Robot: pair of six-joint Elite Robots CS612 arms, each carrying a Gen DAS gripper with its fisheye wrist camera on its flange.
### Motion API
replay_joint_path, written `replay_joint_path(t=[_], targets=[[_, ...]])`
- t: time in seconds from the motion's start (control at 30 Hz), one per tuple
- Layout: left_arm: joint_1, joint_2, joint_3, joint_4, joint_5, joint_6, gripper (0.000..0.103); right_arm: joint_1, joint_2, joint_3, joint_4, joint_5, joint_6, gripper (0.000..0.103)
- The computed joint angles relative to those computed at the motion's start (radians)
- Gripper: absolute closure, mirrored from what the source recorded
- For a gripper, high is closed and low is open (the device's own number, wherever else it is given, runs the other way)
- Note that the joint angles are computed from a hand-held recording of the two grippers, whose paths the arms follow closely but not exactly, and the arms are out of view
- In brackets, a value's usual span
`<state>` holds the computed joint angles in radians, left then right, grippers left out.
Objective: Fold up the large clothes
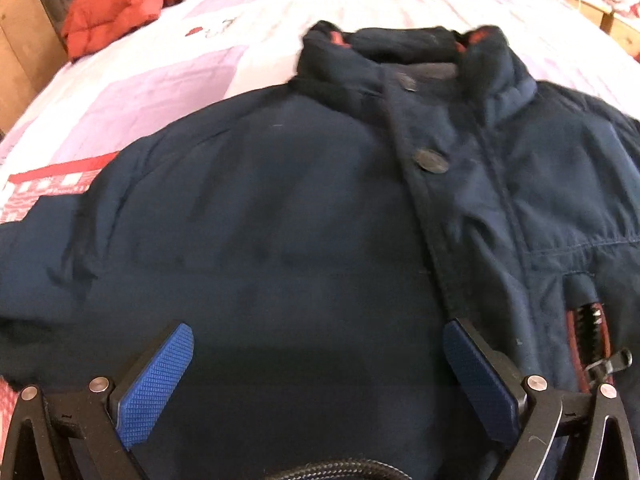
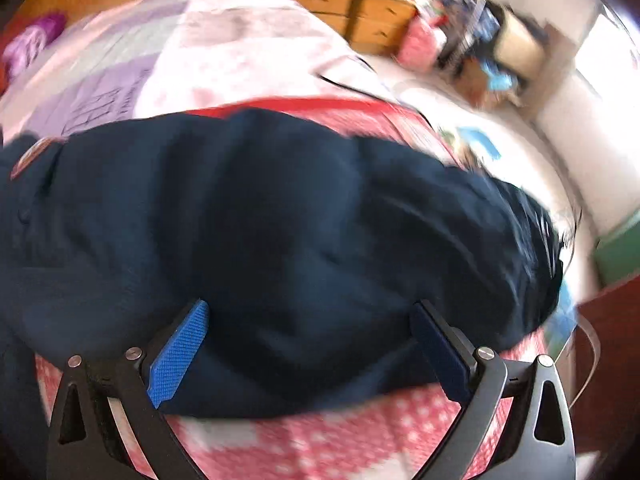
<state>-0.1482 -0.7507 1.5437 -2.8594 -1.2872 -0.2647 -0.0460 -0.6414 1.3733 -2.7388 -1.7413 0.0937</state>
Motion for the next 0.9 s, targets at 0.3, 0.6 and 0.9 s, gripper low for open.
replay_joint_path(t=[0.3, 0.6, 0.9], targets=[[-0.036, 0.006, 0.010, 0.003, 0.133, -0.125, 0.000, -0.057, -0.068, 0.118, -0.061, 0.003, 0.156, 0.002], [-0.046, 0.016, 0.015, -0.012, 0.163, -0.145, 0.000, -0.136, -0.122, 0.198, -0.050, 0.116, 0.393, 0.002], [-0.071, -0.001, 0.064, -0.129, 0.225, -0.090, 0.000, -0.184, -0.067, 0.180, -0.161, 0.318, 0.629, 0.001]])
